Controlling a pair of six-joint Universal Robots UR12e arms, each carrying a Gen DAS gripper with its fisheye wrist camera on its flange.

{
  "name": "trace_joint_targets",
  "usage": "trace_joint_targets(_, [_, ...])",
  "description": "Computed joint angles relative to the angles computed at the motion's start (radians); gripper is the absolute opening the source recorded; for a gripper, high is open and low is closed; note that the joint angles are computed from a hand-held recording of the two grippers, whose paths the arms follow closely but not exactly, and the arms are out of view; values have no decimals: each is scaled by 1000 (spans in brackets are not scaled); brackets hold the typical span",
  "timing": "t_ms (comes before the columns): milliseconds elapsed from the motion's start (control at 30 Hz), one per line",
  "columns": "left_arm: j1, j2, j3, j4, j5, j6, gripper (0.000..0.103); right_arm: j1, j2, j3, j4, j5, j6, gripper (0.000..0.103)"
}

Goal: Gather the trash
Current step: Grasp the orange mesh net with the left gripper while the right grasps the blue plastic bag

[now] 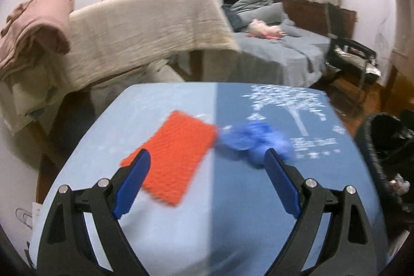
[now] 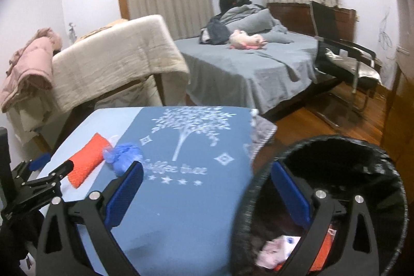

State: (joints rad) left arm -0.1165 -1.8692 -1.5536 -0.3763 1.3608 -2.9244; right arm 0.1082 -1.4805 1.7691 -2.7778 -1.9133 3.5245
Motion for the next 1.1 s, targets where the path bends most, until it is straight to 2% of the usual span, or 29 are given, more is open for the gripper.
trace_joint_targets(267, [25, -66, 64, -60, 64, -47, 87, 15, 84, -66, 16, 31, -31, 97])
trace_joint_targets(500, [25, -120, 134, -135, 63, -49, 87, 18, 150, -124, 44, 53, -51, 97])
trace_joint_targets(733, [23, -157, 194, -245, 53, -60, 87, 13, 198, -167, 65, 77, -65, 97])
trace_joint_targets(900, [19, -162, 201, -262, 59, -55, 86, 13, 220, -188, 72, 92, -71, 97])
trace_joint_targets(1000, [21, -162, 201, -265, 51, -57, 80, 14, 230, -197, 74, 105, -81, 97])
trace_joint_targets(1100, [19, -162, 199, -261, 46, -42, 67, 14, 241, -209, 83, 121, -85, 97])
